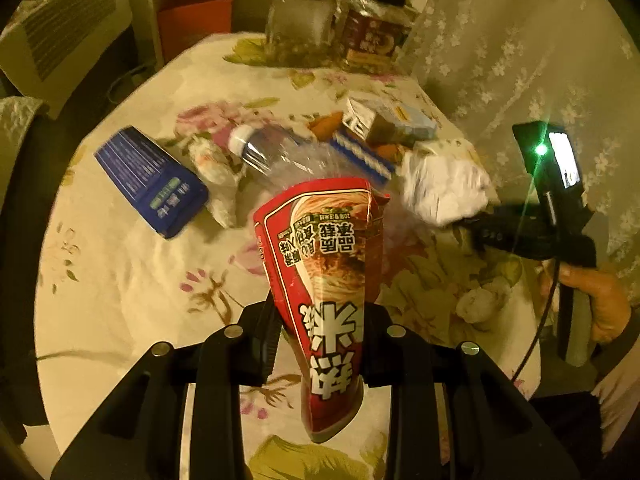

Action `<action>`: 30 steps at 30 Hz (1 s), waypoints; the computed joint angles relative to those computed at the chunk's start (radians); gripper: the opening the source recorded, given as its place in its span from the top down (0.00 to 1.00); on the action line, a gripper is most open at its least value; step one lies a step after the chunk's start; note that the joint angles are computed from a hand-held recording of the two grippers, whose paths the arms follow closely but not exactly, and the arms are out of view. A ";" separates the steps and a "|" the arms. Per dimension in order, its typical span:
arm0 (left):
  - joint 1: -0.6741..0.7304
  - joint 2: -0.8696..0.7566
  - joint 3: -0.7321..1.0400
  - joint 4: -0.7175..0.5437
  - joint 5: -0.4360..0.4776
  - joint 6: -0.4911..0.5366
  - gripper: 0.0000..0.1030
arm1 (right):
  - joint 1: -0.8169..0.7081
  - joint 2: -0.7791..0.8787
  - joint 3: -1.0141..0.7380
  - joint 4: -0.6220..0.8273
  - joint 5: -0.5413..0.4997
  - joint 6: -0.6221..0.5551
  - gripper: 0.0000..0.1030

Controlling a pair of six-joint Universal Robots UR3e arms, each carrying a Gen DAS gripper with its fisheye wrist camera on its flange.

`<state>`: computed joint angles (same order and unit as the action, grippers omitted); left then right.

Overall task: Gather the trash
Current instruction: 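Carry the yellow snack bag with the right tool and drop it into the white bin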

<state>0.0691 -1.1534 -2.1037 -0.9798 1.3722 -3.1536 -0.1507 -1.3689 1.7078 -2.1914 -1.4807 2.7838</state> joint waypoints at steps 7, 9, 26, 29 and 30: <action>0.081 0.093 -0.010 -0.023 -0.048 0.008 0.70 | -0.192 -0.167 -0.032 0.274 0.408 -0.061 0.92; 0.075 0.114 -0.018 -0.001 -0.050 -0.007 0.70 | -0.219 -0.214 -0.021 0.303 0.459 -0.077 0.92; -0.337 -0.044 0.116 0.182 0.221 -0.254 0.70 | -0.500 -0.478 0.084 0.326 0.438 -0.203 0.92; -0.451 -0.159 0.229 0.187 0.285 -0.286 0.70 | -0.589 -0.485 0.073 0.333 0.414 -0.227 0.91; -0.486 -0.200 0.277 0.186 0.300 -0.299 0.70 | -0.613 -0.481 0.069 0.329 0.406 -0.228 0.91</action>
<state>-0.4167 -1.3534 -1.8264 -0.7940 1.6719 -3.4527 -0.7642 -1.8503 1.7770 -1.8621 -1.0746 2.5559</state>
